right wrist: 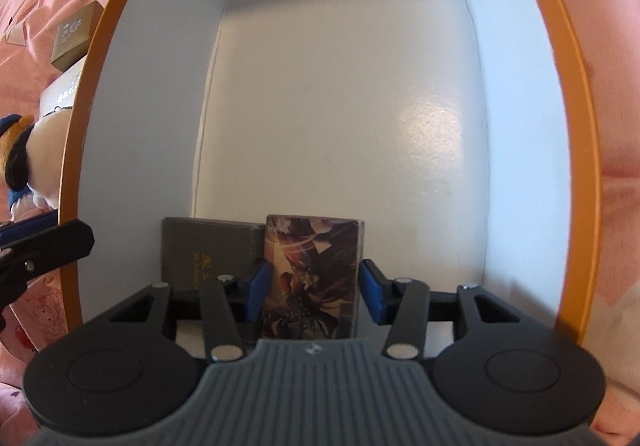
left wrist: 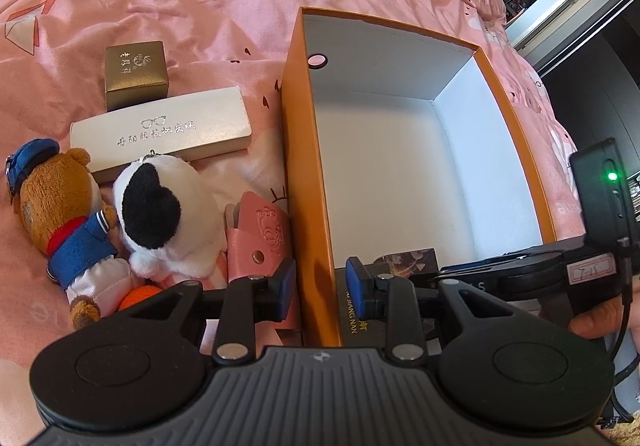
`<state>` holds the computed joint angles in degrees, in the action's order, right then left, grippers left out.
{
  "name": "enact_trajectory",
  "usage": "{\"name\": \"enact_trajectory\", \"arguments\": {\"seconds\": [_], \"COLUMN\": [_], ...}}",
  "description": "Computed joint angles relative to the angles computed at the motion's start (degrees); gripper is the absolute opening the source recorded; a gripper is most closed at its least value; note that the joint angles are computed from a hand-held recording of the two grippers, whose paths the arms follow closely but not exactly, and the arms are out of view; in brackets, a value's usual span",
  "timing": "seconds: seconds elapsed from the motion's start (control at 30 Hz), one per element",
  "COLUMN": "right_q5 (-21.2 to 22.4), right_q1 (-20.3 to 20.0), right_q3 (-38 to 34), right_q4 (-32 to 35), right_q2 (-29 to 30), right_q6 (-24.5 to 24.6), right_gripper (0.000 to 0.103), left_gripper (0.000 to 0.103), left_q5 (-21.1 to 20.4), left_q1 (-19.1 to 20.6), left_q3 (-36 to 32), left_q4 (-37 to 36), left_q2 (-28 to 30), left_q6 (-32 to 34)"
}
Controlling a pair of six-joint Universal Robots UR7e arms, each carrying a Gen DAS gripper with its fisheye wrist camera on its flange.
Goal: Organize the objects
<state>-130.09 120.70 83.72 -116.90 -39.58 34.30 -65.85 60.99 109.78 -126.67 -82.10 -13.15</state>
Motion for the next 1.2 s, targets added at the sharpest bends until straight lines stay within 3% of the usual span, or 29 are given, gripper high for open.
{"name": "enact_trajectory", "arguments": {"seconds": [0.07, 0.2, 0.33, 0.43, 0.53, 0.77, 0.9, 1.03, 1.2], "right_q5": [-2.3, -2.3, -4.0, -2.8, -2.7, -2.3, -3.8, -1.0, -2.2], "right_q1": [1.1, 2.2, 2.0, 1.4, 0.6, 0.6, 3.1, 6.2, 9.0], "right_q3": [0.5, 2.2, 3.2, 3.4, 3.2, 4.9, 9.5, 13.1, 11.5], "right_q4": [-2.9, -13.7, -21.8, -21.2, -19.4, -21.3, -33.3, -46.1, -49.4], "right_q2": [0.1, 0.9, 3.3, 4.2, 4.3, 3.5, 2.1, 1.3, 4.4], "right_q6": [-2.7, -8.0, -15.3, -16.6, -18.1, -17.6, -22.1, -28.4, -34.8], "right_gripper": [0.041, 0.041, 0.024, 0.02, 0.019, 0.019, 0.019, 0.019, 0.019], "left_gripper": [0.034, 0.035, 0.036, 0.04, 0.039, 0.039, 0.039, 0.039, 0.04], "left_q5": [0.4, 1.3, 0.3, 0.4, 4.6, 5.4, 2.5, 3.4, 7.4], "left_q1": [0.1, 0.1, 0.6, 0.8, -0.4, 0.7, 1.6, 1.2, -0.8], "left_q3": [0.0, 0.3, -0.2, -1.4, -1.3, -2.7, -3.2, -3.7, -2.3], "left_q4": [-0.1, -1.2, -1.3, 0.8, 1.4, 6.5, 11.1, 14.9, 16.1], "left_q2": [0.1, 0.0, -0.5, -1.4, -3.3, -6.7, -8.1, -7.9, -6.3], "left_q6": [-0.4, -1.6, -1.2, -0.5, 1.1, -1.3, -0.8, 4.3, 10.4]}}
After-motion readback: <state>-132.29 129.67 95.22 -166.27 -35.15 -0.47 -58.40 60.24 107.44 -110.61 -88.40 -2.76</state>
